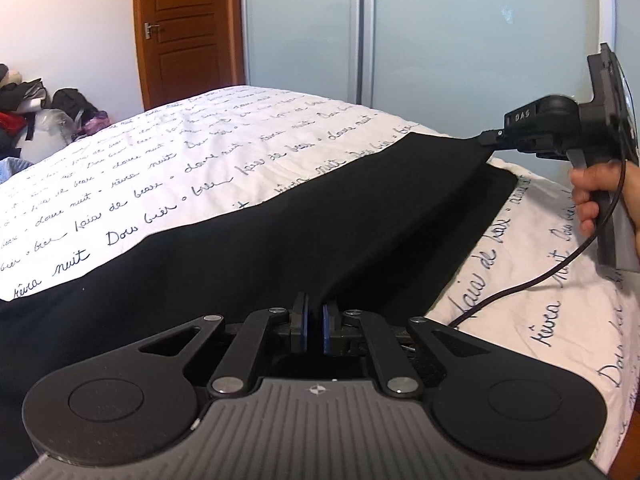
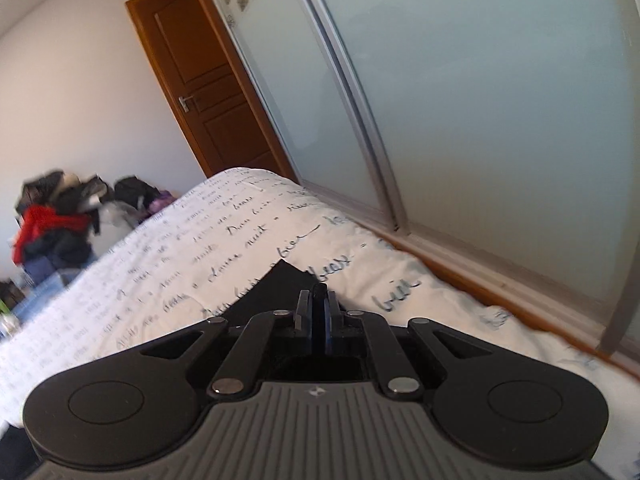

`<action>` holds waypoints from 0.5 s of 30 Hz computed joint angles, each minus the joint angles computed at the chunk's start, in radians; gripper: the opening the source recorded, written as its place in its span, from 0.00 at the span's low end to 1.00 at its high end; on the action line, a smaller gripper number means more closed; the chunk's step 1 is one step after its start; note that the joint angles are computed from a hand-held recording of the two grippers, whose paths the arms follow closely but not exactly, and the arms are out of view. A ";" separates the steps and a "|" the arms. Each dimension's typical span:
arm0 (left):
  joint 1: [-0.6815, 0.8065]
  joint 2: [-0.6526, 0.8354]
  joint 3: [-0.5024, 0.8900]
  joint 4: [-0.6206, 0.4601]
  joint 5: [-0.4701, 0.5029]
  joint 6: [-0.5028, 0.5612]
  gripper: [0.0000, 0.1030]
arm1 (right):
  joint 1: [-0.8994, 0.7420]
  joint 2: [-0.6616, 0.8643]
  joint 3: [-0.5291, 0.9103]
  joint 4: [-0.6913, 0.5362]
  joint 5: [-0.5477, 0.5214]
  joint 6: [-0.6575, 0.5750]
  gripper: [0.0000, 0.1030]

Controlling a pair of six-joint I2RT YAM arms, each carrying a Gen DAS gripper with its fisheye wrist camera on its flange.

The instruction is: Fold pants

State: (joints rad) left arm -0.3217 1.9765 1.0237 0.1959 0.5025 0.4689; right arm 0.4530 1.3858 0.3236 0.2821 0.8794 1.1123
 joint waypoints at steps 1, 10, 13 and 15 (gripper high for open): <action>0.000 -0.005 -0.005 0.002 0.003 0.011 0.11 | 0.013 -0.001 0.012 -0.040 0.017 0.006 0.06; -0.021 -0.017 -0.064 0.041 -0.029 0.117 0.11 | 0.085 0.026 0.032 -0.212 0.062 0.119 0.06; -0.023 -0.023 -0.077 0.054 -0.033 0.128 0.11 | 0.098 0.035 0.039 -0.244 0.074 0.129 0.06; -0.025 -0.025 -0.081 0.055 -0.036 0.131 0.11 | 0.104 0.035 0.041 -0.258 0.079 0.130 0.06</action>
State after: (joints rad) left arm -0.3468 1.9518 0.9431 0.2504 0.4662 0.6000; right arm 0.5570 1.4208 0.3644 0.0237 0.9589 1.2422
